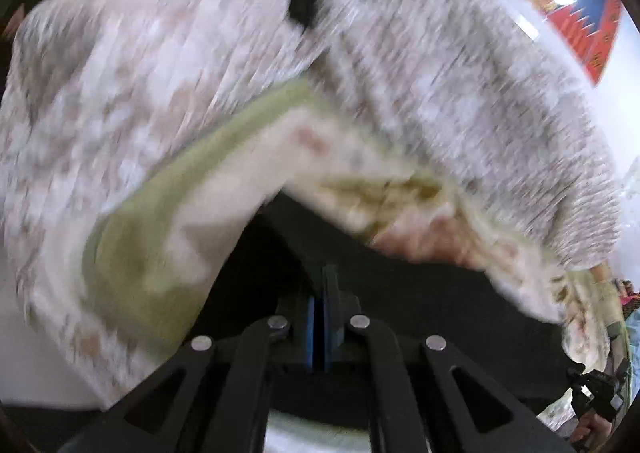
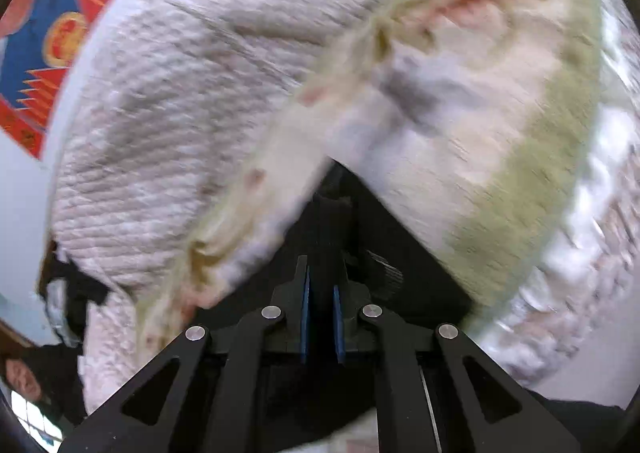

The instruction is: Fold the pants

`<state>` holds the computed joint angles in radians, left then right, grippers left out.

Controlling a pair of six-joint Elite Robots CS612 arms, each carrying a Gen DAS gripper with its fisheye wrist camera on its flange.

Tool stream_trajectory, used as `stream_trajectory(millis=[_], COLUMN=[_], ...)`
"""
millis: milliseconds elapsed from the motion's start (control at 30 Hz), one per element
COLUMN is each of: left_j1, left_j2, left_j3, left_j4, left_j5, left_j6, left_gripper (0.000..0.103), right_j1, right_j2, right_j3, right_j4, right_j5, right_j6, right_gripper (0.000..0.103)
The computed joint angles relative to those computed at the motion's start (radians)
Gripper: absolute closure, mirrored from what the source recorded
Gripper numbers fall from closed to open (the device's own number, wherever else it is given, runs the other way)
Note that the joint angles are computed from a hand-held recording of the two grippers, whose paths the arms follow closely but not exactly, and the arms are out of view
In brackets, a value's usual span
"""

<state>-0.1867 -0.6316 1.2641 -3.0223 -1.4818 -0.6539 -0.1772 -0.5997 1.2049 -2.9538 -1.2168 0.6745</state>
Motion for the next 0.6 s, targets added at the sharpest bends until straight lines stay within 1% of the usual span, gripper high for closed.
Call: stream_trajectory(millis=[33, 100, 133, 200, 267, 333, 433, 533, 600], left_j1=[0.002, 0.0, 0.002, -0.003, -0.005, -0.005, -0.006, -0.006, -0.008], left_j2=[0.001, -0.001, -0.005, -0.016, -0.023, -0.024, -0.022, -0.018, -0.021], left_j3=[0.006, 0.015, 0.023, 0.043, 0.057, 0.061, 0.065, 0.059, 0.06], left_j4=[0.016, 0.033, 0.022, 0.002, -0.008, 0.0, 0.01, 0.042, 0.058], left_j5=[-0.013, 0.002, -0.006, 0.012, 0.008, 0.01, 0.01, 0.005, 0.009], left_j6=[-0.017, -0.02, -0.024, -0.013, -0.006, -0.01, -0.009, -0.012, 0.005], left_gripper=[0.099, 0.099, 0.099, 0.099, 0.099, 0.099, 0.099, 0.099, 0.098], right_j1=[-0.002, -0.002, -0.001, 0.002, 0.004, 0.007, 0.006, 0.005, 0.003], right_j2=[0.002, 0.003, 0.0, -0.012, -0.017, -0.015, -0.016, -0.005, -0.005], right_j3=[0.001, 0.0, 0.003, 0.011, 0.015, 0.008, 0.011, -0.005, -0.001], right_j4=[0.031, 0.04, 0.035, 0.012, 0.016, 0.063, 0.078, 0.12, 0.122], right_j5=[0.002, 0.008, 0.004, 0.002, -0.011, -0.028, -0.038, -0.041, -0.04], right_j6=[0.003, -0.004, -0.012, -0.027, -0.044, -0.062, -0.076, -0.088, -0.084], right_gripper=[0.094, 0.094, 0.094, 0.094, 0.094, 0.094, 0.094, 0.094, 0.093])
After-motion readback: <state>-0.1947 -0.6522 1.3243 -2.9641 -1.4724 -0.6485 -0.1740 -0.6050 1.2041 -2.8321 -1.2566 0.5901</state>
